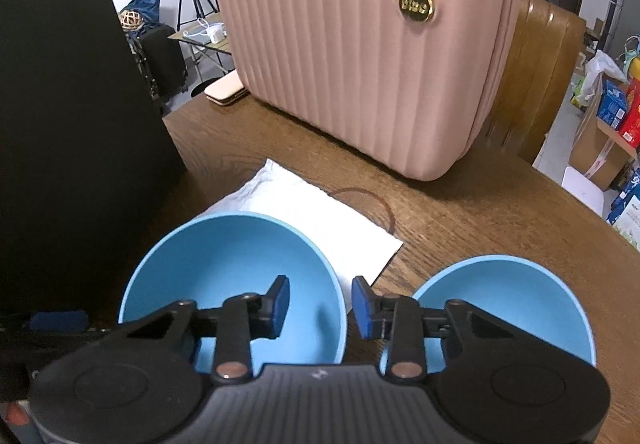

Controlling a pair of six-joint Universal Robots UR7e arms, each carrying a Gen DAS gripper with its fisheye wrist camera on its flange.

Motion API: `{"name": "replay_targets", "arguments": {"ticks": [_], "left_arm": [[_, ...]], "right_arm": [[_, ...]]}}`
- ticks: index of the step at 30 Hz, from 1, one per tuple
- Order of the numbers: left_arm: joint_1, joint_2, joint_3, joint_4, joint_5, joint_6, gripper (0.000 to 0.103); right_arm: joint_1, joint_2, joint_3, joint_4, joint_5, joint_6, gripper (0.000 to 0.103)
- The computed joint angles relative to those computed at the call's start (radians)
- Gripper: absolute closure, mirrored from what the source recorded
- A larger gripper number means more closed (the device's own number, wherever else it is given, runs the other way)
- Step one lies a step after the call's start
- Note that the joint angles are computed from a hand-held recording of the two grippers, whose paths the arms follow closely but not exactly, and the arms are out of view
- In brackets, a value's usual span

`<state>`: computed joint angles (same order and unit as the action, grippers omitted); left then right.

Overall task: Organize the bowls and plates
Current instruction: 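Lower both grippers onto opposite sides of the nearer light-blue bowl's rim, then close both grippers on the light-blue bowl rim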

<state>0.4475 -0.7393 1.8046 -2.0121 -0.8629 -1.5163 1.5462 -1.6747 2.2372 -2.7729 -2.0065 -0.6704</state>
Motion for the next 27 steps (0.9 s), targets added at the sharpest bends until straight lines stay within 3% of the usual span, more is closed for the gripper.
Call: {"name": "replay_targets", "arguments": {"ticks": [9, 18, 27], "left_arm": [[0.025, 0.025, -0.018, -0.038, -0.019, 0.033, 0.056], [0.033, 0.046, -0.032, -0.074, -0.029, 0.065, 0.093], [0.017, 0.044, -0.038, -0.066, -0.013, 0.066, 0.094]], "right_arm": [[-0.007, 0.033, -0.005, -0.011, -0.012, -0.018, 0.078], [-0.018, 0.043, -0.024, 0.056, -0.009, -0.002, 0.094], [-0.02, 0.012, -0.003, 0.051, 0.002, 0.011, 0.095]]}}
